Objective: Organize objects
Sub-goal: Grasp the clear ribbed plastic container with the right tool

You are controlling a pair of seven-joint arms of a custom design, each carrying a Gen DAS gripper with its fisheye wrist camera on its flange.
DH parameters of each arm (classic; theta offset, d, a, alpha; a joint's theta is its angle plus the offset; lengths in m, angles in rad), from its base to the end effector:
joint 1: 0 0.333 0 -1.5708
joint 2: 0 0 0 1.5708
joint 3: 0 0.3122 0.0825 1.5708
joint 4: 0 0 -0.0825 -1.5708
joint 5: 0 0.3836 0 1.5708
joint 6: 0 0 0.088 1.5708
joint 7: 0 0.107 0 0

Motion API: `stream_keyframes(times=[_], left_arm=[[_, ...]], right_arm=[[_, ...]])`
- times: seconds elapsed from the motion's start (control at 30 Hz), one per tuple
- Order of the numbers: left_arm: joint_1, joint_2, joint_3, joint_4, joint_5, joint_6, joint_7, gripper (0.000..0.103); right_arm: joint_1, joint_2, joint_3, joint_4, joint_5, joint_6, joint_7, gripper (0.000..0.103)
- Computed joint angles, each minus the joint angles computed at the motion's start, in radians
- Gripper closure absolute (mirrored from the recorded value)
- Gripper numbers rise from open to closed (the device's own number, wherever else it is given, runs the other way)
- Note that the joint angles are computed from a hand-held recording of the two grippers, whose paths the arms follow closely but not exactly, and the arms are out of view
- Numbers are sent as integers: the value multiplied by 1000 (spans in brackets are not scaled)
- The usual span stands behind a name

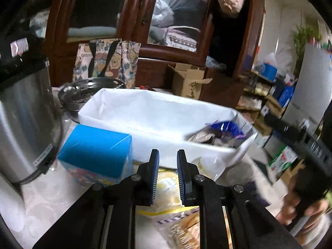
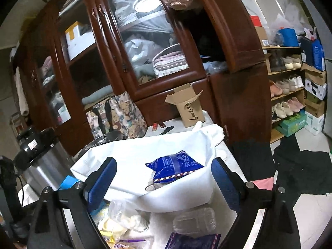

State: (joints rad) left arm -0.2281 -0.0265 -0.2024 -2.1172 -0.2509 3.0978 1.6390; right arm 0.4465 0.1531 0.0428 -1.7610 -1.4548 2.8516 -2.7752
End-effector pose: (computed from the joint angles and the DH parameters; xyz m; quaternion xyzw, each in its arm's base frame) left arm 0.5392 -0.2261 0.5430 -0.5348 0.6934 -0.4297 0.2204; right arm 0.5410 0.3467 0.5408 -0.5214 0.6371 -0.2737 0.4973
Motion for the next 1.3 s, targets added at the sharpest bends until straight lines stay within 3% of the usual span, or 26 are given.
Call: stream_keyframes(times=[0.03, 0.1, 0.23, 0.4, 0.5, 0.7, 0.83, 1.03, 1.17, 1.3], left_arm=[[8, -4, -4, -12, 50, 10, -38, 83], [-14, -2, 1, -15, -29, 14, 41, 78], [-15, 10, -2, -3, -59, -6, 65, 78], [-29, 11, -7, 15, -246, -57, 235, 77], [-28, 14, -13, 23, -276, -77, 251, 73], [-37, 10, -18, 35, -463, -86, 395, 65], [-34, 14, -21, 37, -425, -90, 355, 64], [-29, 17, -23, 32, -348, -87, 283, 64], [-25, 18, -22, 30, -333, -84, 259, 64], [-28, 11, -22, 25, -378, -72, 289, 64]], right_arm=[[-4, 1, 4, -3, 47, -2, -43, 10], [-13, 4, 23, -15, 249, -30, -224, 10], [5, 13, 19, -22, 418, -75, -388, 10], [12, 45, 52, -4, 740, -210, -738, 10], [27, 81, 50, 22, 866, -271, -846, 10], [63, 132, 14, 78, 915, -368, -872, 11], [75, 170, 8, 119, 947, -414, -925, 26], [97, 188, -10, 137, 934, -416, -951, 36], [98, 155, -22, 85, 921, -341, -894, 36], [91, 88, -39, -4, 840, -187, -787, 36]])
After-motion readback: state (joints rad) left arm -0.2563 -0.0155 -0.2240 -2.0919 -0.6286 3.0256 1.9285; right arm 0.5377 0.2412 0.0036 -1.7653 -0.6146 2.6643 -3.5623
